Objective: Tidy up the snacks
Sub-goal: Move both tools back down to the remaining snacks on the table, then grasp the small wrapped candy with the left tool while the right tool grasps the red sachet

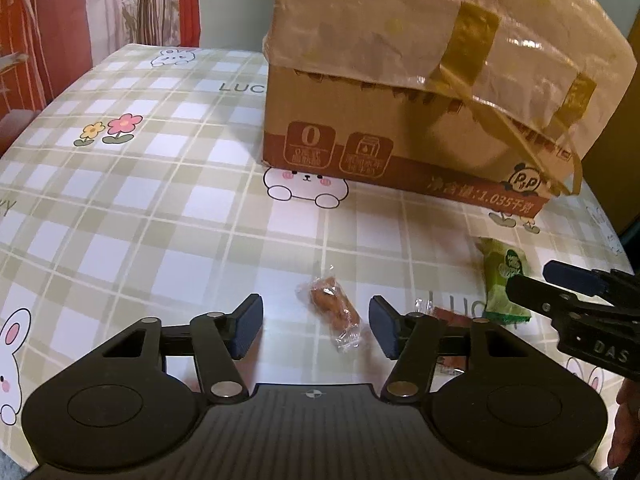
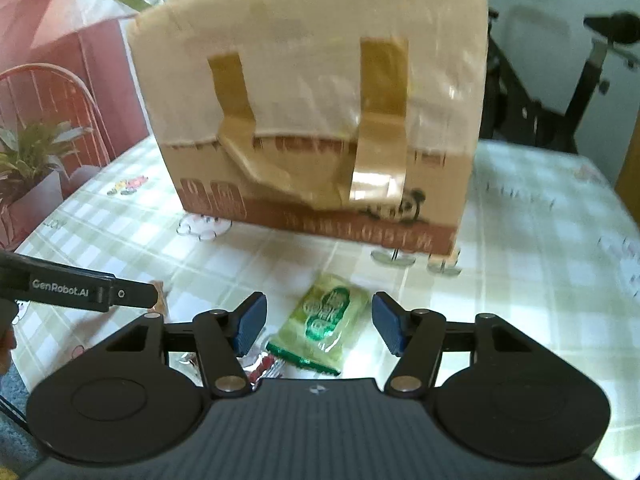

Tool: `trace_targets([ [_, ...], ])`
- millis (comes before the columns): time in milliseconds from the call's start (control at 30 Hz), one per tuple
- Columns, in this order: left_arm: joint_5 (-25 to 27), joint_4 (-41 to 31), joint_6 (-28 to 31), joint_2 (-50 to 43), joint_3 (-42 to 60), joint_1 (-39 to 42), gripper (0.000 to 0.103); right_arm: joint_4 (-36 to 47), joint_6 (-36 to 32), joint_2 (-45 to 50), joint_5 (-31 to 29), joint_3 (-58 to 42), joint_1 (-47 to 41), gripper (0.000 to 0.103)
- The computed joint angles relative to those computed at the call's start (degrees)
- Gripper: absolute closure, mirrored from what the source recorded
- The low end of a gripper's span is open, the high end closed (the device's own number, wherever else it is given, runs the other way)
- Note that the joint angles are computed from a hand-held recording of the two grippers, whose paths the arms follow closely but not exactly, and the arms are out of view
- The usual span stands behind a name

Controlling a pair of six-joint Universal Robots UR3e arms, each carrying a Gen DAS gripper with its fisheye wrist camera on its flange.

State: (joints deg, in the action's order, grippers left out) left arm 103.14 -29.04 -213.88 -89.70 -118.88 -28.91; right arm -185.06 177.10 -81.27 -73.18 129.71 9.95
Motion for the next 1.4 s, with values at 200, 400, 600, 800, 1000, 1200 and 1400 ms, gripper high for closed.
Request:
trace_targets([
  [200,0.6,1.38,0.01,-1.49,0.12,-0.18,0.044,1.34,1.58,3.91,-1.8,-3.26,1.43,0.041],
  [400,1.97,1.81,0.76,-3.24,1.26,-0.96,0.053,1.41,2.08,5.16,-2.18,-3.97,1.62,0.041],
  [600,1.56,3.53,2.78,-3.04,0.42,-1.17,0.085,1.0,2.44,5.65,-3.36,-4.52,2.35,0.041],
  [800,0.38,4.76,5.04,-0.12,-1.72,-0.2,0.085,-0.93,-0.35,2.8,-2.09,-1.87,2.59,0.041],
  [1000,-1.33,3.27,5.42,3.87,-3.73,0.97,0.085,3.09,-8.26,0.35,1.78,-1.5,3.61,0.041],
  [1200,-2.95,2.31,4.24,7.29,-6.53,1.96,0.085,6.51,-17.46,0.64,2.09,-2.72,6.9,0.042],
  [1400,-3.68,2.9,4.1,10.23,-8.94,3.04,0.085,11.84,-23.18,4.28,0.59,-7.93,8.46,0.043],
])
